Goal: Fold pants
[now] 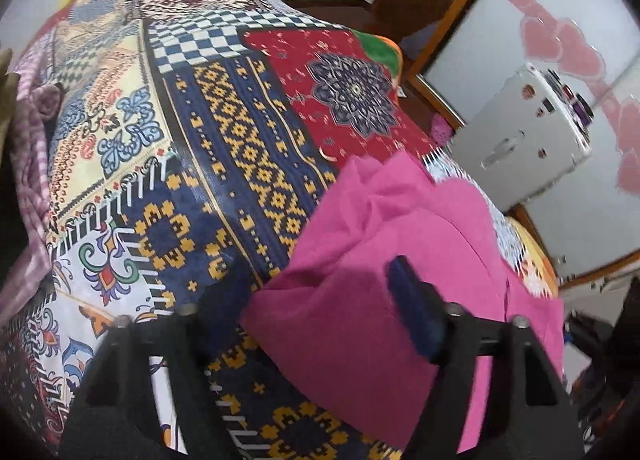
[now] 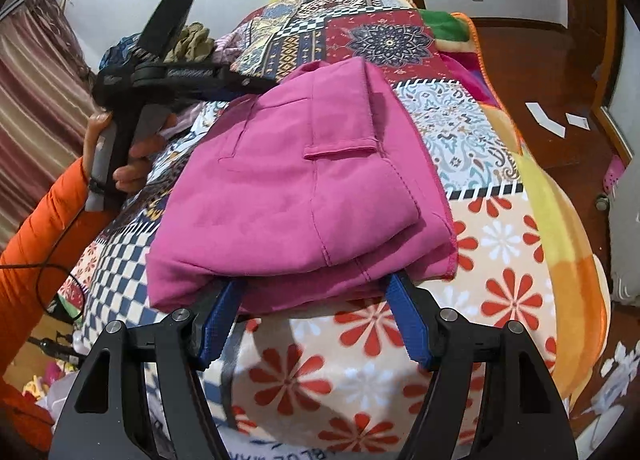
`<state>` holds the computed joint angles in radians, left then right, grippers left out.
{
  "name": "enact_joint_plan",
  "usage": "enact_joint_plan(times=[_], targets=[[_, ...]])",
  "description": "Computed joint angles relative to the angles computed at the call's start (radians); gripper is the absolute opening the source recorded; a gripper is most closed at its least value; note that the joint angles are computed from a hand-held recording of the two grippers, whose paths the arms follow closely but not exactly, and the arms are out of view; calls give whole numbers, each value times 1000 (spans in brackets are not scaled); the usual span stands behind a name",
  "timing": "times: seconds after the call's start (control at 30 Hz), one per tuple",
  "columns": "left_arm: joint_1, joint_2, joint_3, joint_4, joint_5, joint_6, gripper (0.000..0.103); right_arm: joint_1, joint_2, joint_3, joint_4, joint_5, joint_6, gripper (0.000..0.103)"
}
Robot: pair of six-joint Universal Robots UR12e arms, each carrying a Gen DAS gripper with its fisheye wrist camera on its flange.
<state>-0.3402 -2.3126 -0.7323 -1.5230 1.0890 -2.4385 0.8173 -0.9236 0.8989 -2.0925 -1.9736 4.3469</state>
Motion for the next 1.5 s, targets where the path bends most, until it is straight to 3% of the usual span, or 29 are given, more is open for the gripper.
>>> enact_joint_plan(times=[0.03,0.2,0.43,0.87,1.03,1.33,1.5], targets=[[1,2,-3,0,3,14,50,-1,0,1,5,-6,-2,68],[3,51,-80,42,54,59,24,-10,0,-3,36,-29,-23,68],[24,109,-173,104,78,46,15,-29,-9,27,15,-36,-50,68],[67,245,-384,302,174,-19,9,-65,10,19,-84,28,-173,68],[94,288,-440,324,186,-80,9,-75,37,-23,-104,57,-229,68],[124,329,-508,369,191,-187,9,-78,108,-160,-43,66,-333,68],[138,336,-519,396,173,-221,9,-76,105,-180,19,49,-320,68]])
